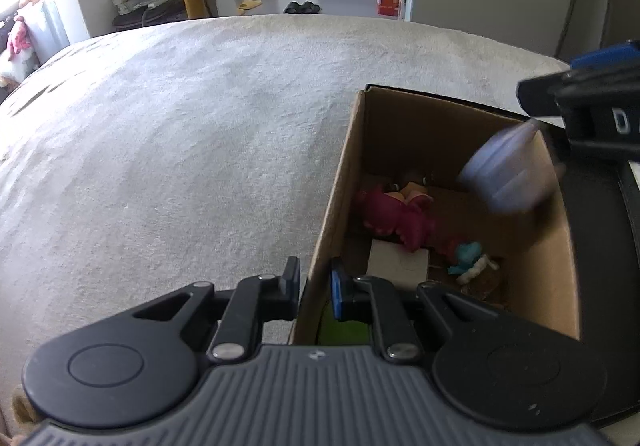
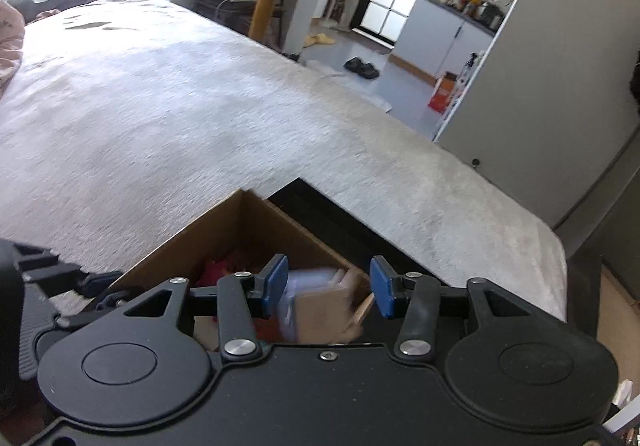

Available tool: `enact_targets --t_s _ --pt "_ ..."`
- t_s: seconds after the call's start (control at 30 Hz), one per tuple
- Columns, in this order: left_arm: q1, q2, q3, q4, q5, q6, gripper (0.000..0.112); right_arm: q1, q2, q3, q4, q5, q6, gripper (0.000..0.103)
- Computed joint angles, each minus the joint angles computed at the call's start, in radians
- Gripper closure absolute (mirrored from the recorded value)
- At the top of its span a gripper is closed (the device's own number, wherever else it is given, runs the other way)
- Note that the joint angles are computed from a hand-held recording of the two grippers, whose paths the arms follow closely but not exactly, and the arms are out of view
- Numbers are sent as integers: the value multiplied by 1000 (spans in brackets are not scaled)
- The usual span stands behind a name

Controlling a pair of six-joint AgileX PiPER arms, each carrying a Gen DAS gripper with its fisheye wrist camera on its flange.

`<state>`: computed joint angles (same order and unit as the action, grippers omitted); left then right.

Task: Organize rigid objects

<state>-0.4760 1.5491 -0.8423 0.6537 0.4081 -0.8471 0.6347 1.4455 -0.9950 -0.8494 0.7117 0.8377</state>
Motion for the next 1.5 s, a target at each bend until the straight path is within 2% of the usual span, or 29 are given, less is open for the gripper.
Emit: enact_targets --t_s 0.13,0.53,0.67,0.73,0.8,0.93,1.0,1.13,1.3,1.37,1.5 --pt "12 6 -3 -36 -9 37 99 -4 -7 -1 9 1 -11 57" --pt "9 3 1 -23 -11 24 99 18 -26 27 18 8 7 54" --pt "37 4 -29 -157 11 148 97 27 -61 42 18 26 25 46" --pt "64 -5 -46 -281 28 255 97 26 -83 51 25 35 42 44" --pt "87 -28 -48 -372 38 322 97 12 -113 66 53 29 43 44" --pt "81 -80 -52 -379 65 336 97 2 -188 104 86 46 66 42" --pt "93 -105 -66 -447 76 409 97 -4 -236 131 99 63 88 40" --pt "75 -157 -93 -473 121 452 97 -38 -339 184 156 78 109 39" --pt "25 -207 -107 -480 177 448 96 -63 -451 245 193 110 144 36" --pt "-14 -219 -109 -442 200 411 96 -69 -484 262 204 120 151 35" --pt "-64 -255 -111 -407 244 367 95 -54 -557 294 205 156 179 27"
